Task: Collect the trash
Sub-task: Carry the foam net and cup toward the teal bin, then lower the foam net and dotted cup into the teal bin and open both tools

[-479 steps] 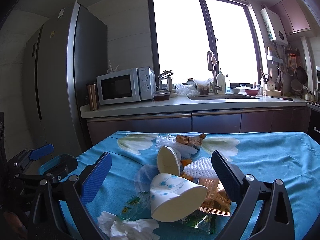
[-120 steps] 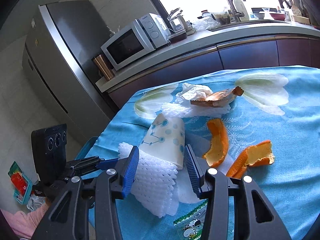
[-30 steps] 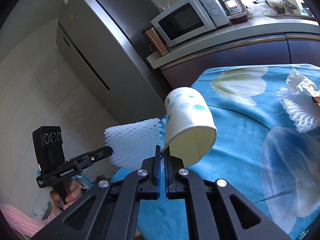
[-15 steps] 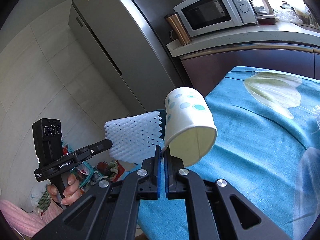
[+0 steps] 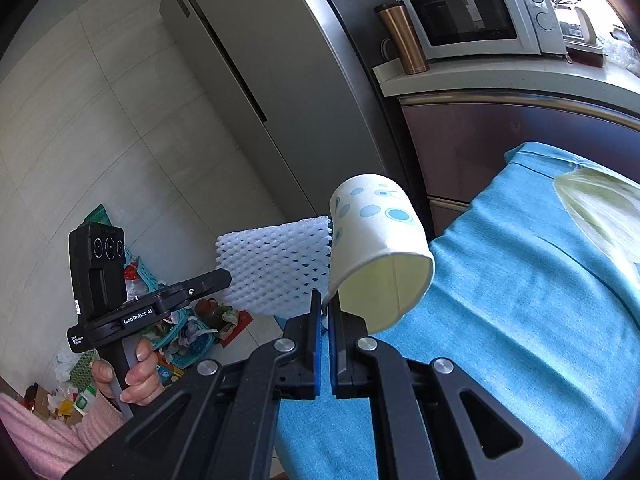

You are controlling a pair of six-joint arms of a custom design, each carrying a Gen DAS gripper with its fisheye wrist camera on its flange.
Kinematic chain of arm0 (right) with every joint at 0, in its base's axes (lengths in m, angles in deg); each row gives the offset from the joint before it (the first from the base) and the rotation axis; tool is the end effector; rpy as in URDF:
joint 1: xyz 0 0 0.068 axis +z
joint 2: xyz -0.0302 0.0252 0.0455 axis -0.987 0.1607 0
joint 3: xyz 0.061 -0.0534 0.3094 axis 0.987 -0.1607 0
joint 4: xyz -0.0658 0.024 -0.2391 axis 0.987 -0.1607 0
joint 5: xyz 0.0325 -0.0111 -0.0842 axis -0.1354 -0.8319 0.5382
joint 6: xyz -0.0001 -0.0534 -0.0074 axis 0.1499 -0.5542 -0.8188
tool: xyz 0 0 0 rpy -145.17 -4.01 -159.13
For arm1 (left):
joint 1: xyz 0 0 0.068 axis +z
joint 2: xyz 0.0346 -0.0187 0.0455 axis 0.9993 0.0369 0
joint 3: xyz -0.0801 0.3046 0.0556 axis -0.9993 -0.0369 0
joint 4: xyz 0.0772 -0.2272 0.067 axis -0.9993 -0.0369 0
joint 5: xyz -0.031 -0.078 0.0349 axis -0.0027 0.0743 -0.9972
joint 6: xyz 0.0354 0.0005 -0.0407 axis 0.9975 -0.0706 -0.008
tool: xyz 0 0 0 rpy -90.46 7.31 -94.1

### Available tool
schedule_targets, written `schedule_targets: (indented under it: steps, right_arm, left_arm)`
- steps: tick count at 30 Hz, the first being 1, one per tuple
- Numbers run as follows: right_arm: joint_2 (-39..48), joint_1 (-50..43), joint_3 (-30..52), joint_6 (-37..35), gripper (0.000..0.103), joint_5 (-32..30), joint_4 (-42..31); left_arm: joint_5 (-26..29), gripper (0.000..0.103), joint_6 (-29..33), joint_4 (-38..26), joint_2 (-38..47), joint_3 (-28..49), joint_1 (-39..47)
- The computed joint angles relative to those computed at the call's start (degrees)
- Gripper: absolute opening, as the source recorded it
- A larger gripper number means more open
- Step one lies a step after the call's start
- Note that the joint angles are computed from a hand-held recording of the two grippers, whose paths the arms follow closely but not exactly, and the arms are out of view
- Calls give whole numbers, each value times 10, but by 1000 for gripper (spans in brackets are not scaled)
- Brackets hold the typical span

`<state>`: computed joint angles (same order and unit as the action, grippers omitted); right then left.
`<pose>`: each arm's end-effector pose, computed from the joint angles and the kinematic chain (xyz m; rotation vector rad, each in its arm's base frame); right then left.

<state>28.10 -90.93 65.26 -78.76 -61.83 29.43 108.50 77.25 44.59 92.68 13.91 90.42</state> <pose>0.3369 -0.0336 0.1429 -0.4261 2.2440 0.8265 0.2840 -0.0023 0.1393 -0.0029 2.2253 -0.5498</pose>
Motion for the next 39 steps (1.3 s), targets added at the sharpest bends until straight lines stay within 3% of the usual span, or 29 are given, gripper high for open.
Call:
schedule_targets:
  steps: [19, 39]
  right_arm:
    - [38, 77, 43, 6, 2, 61, -12]
    - [100, 150, 118, 23, 2, 146, -58]
  left_arm:
    - [-6, 12, -12, 6, 59, 30, 54]
    - [-59, 12, -48, -27, 144, 110, 35]
